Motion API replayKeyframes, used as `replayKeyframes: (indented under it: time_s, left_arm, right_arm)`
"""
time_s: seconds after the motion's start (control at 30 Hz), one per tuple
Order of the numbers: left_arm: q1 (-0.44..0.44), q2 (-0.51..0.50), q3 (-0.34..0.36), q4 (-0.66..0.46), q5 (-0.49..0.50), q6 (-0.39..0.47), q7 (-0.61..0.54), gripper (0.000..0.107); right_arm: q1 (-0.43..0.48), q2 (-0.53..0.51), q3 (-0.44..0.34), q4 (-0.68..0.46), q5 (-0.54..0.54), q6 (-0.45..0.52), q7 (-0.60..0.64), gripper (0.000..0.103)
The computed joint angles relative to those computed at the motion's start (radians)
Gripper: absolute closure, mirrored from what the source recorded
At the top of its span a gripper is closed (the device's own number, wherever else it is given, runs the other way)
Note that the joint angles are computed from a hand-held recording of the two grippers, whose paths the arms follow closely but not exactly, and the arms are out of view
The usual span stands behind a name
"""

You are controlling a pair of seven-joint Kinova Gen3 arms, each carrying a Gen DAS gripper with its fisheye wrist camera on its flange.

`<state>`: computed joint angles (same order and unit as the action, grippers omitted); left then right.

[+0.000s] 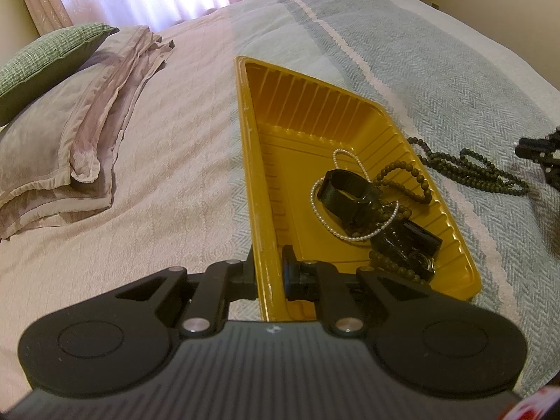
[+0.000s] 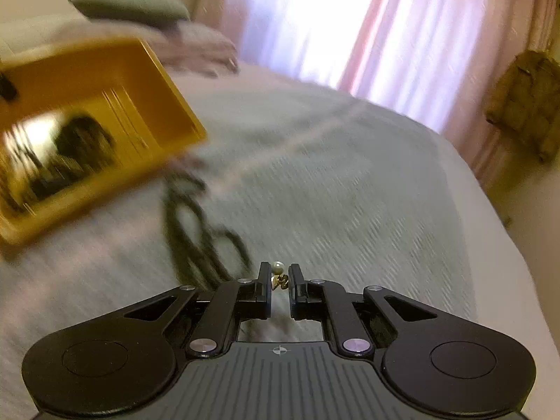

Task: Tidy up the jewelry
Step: 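Carry the gold earring into the yellow tray and open the right tool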

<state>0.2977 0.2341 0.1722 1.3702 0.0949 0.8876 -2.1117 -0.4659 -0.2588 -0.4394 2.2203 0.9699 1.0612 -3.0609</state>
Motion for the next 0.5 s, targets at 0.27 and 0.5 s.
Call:
replayKeyframes:
  time_s: [0.27, 0.5]
  left_arm:
    - [0.0, -0.001, 0.0, 0.004, 0.002, -0.004, -0.006, 0.097]
    - [-0.004, -0.005, 0.001, 0.011, 0.009, -0.007, -0.011, 0.097]
  right_arm:
    - [-0.092, 0.005, 0.13, -0.092, 0.087, -0.321, -0.02, 0.094]
    - [0.035, 0.102, 0.026, -0.142, 0.115, -0.448, 0.014, 0.094]
